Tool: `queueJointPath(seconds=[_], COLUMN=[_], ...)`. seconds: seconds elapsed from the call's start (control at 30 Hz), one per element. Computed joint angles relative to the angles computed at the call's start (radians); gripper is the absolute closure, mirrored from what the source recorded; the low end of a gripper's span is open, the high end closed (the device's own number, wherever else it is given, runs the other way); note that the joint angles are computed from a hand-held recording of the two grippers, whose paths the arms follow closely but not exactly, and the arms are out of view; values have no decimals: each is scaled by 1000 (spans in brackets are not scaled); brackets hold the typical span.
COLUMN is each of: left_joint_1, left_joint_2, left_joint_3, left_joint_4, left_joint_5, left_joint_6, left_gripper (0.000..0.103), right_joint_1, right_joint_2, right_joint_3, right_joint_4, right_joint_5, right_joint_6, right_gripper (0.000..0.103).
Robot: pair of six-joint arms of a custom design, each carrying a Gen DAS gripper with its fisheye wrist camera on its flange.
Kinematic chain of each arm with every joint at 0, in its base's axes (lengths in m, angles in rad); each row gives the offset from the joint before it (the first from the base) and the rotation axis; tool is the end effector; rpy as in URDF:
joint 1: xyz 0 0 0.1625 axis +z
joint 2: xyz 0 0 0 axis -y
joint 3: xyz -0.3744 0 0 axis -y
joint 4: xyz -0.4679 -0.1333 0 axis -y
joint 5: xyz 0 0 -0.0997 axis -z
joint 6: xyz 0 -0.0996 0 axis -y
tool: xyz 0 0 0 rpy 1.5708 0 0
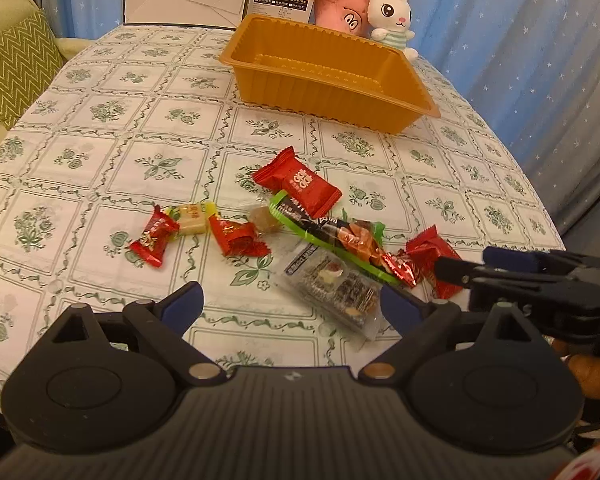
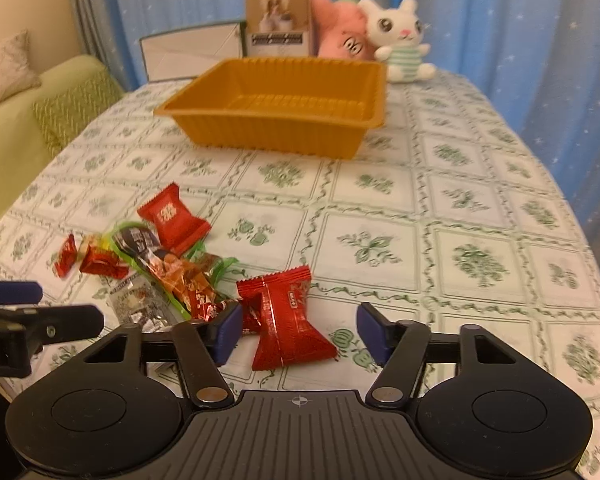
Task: Organize snacks
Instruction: 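Grasp the clear nut packet with the left tool while the right tool grasps a red candy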
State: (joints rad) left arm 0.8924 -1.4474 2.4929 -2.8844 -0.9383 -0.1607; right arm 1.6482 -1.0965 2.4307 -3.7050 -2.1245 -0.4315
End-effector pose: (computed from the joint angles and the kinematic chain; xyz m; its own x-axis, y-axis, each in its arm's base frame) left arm -0.1002 -0.4306 0.0782 -0.8137 0.2591 -0.5203 0.4811 0.8026 -0.3527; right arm 0.1125 -0.4034 0.0532 -0.7743 -0.0086 0.6328 -0.4158 0.7607 -0.4984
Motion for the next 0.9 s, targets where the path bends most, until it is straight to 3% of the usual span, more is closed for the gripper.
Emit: queueJointPath(seconds=[0.33,0.67,0.9], left_joint_1=[22,14,7], left_joint_2=[109,215,126], left_joint_3=[-55,-95,-35], left_joint_4=[-48,-67,-52], left_joint_5=[-34,28,68], left_joint_6=[-38,-20,23], left_gripper=[10,13,12], right_joint_1=[-46,-52,-46], right_joint_2=[4,-11,-15], right_joint_3=[-11,5,8], right_joint_4=[23,1,6], right_joint_5=[36,20,16], right_joint_6=[9,39,57], right_gripper=[70,71,71])
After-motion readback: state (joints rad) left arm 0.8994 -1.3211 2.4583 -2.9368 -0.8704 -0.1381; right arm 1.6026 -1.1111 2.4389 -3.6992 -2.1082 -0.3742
